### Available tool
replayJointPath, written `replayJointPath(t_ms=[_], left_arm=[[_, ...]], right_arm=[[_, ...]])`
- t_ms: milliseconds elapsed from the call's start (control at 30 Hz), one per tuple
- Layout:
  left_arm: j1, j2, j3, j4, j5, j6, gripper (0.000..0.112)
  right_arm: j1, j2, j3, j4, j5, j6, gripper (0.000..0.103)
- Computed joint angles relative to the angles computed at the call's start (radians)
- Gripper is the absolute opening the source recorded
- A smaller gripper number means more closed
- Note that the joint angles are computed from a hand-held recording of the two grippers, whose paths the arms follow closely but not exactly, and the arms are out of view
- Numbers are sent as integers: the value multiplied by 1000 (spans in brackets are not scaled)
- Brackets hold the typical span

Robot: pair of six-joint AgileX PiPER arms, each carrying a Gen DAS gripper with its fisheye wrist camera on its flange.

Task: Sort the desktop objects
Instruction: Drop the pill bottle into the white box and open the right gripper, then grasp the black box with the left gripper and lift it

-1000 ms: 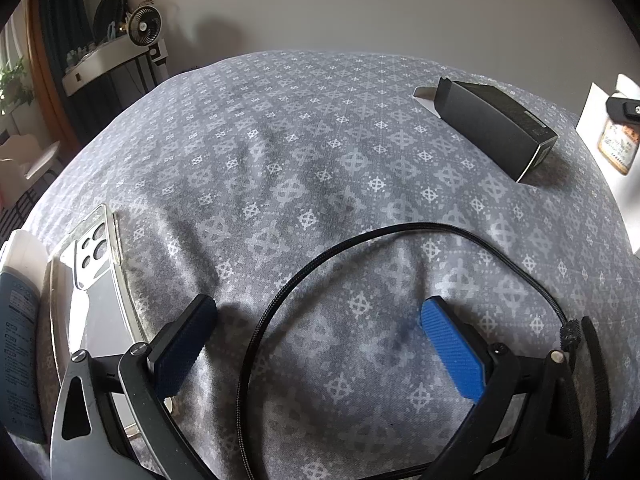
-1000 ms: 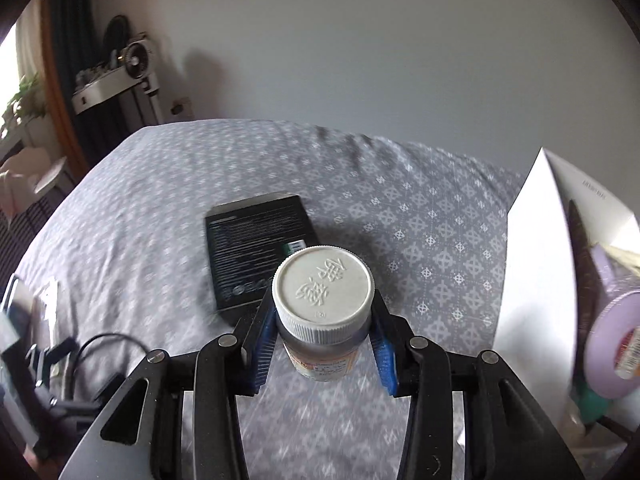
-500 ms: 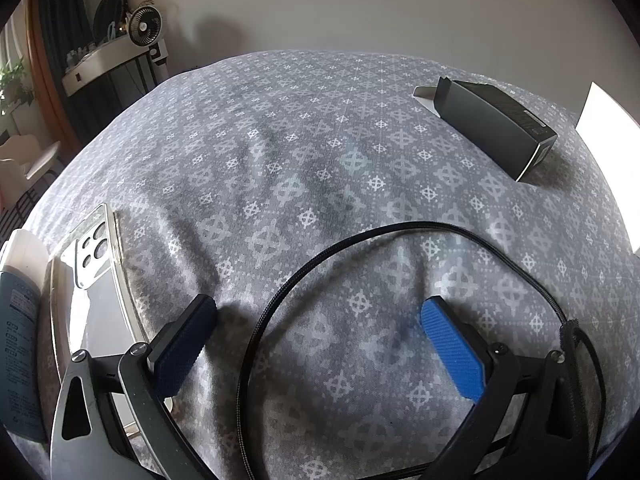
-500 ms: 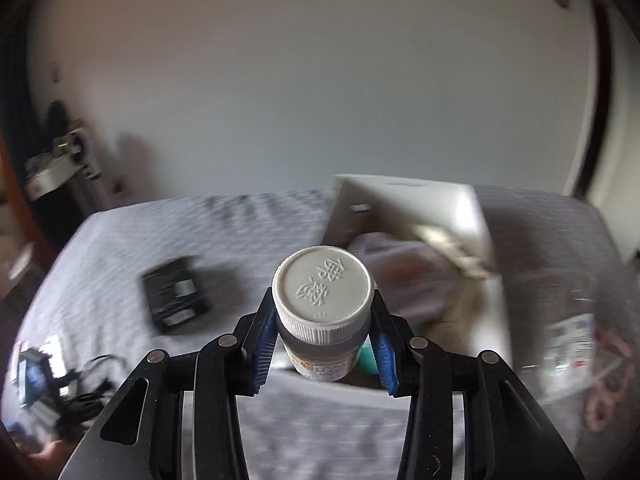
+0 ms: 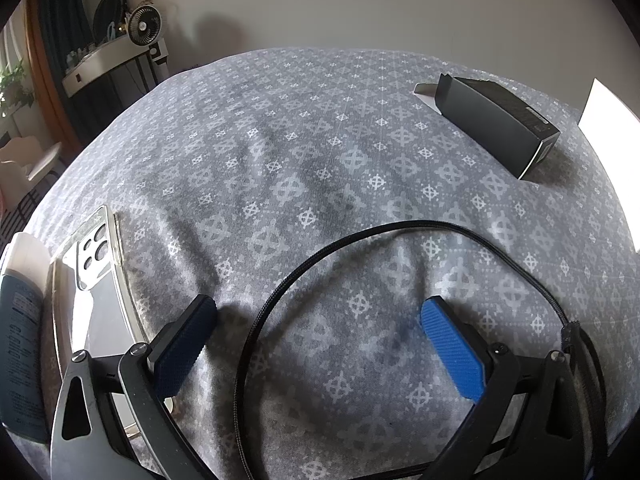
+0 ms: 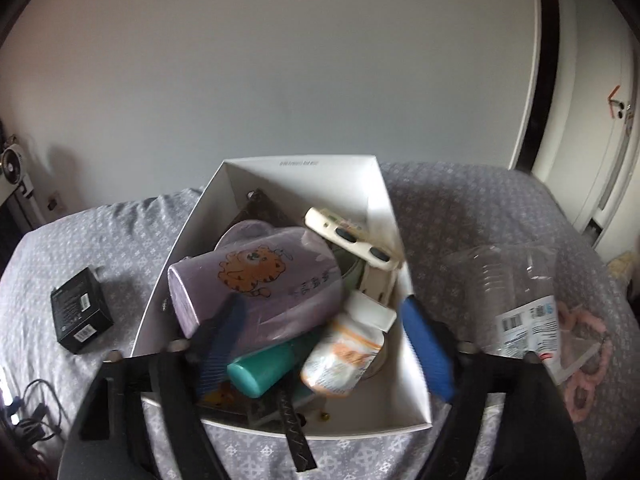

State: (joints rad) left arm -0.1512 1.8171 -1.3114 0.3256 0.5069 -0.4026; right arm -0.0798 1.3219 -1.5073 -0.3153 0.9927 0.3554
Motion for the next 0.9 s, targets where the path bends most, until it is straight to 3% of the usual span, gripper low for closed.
replayJointPath(t_ms=[167, 267, 400, 467, 633, 733, 833, 900], left_arm=[[0, 8, -25, -27, 29, 22, 103], [22, 14, -95, -160, 134, 160, 103], [86, -83, -79, -460, 135, 384, 103], [98, -104, -112, -530, 177, 441, 103], [128, -125, -204, -712, 270, 588, 103], [154, -133, -248, -769, 275, 596, 103], [233, -65, -367, -1004, 385, 673, 103], [261, 55, -521, -1139, 537, 698, 103]], right_arm=[[65, -91, 29, 17, -57, -7, 86], [173, -130, 50, -36, -57, 51, 87], [290, -169, 100, -50, -69, 93, 92], [331, -167, 110, -53, -62, 112, 93], [326, -139, 123, 157, -101, -4, 93], [340, -126, 153, 211, -131, -43, 93], [336, -115, 178, 264, -144, -62, 93], [311, -110, 188, 306, -143, -83, 93]])
